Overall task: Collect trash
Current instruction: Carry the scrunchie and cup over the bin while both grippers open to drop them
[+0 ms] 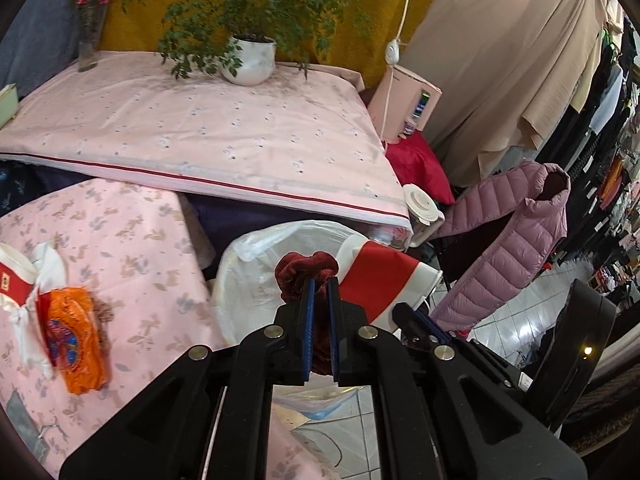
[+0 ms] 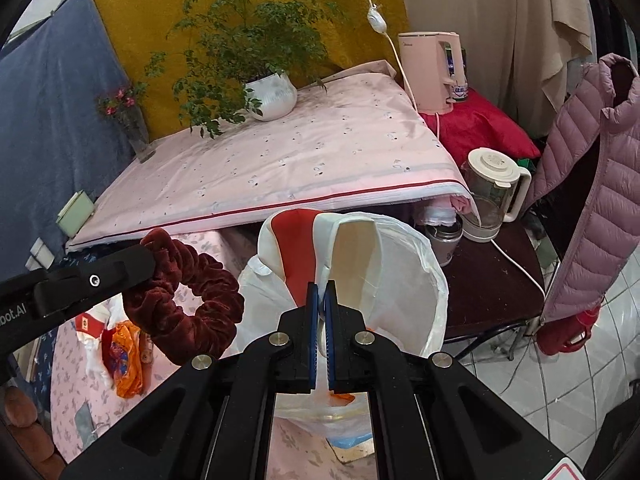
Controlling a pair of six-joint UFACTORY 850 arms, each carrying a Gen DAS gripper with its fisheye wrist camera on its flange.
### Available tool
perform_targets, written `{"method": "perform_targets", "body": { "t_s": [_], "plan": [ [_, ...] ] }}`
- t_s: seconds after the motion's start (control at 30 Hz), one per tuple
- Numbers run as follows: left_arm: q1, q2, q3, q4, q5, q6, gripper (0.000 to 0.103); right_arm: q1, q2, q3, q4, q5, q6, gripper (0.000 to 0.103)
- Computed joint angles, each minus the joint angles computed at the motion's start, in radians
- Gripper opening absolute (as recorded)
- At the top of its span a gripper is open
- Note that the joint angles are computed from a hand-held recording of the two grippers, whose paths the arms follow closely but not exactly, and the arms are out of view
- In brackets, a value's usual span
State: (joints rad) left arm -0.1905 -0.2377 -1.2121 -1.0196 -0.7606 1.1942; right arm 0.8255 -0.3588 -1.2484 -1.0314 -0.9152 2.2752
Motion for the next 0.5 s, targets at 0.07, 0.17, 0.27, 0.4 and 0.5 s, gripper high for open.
{"method": "perform_targets", "body": {
  "t_s": [0.07,0.17,0.27,0.4,0.5],
  "plan": [
    [-0.011,-0.008,-0.001,-0.006,0.013,-0.022,0.017,-0.009,0.003,0.009,0.003,0.016,-0.002,0.004],
    [-0.013,-0.001,0.016,-0.032,0.076,-0.025,0.047,-0.010,0.001,0.008,0.008,0.008,0.000,0.015],
    [-0.017,-0.003,0.019,0.001,0.139,-0.051,0.047,-0.009,-0.001,0.006,0.003,0.001,0.012,0.033],
    [-0.009,0.001,0.030,0.040,0.211,-0.079,0.047,-0.009,-0.008,-0.007,0.002,0.007,-0.001,0.033],
    [0.005,0.010,0.045,0.049,0.251,-0.080,0.047,-0.007,-0.021,-0.031,0.008,0.010,-0.027,0.034]
  ]
}}
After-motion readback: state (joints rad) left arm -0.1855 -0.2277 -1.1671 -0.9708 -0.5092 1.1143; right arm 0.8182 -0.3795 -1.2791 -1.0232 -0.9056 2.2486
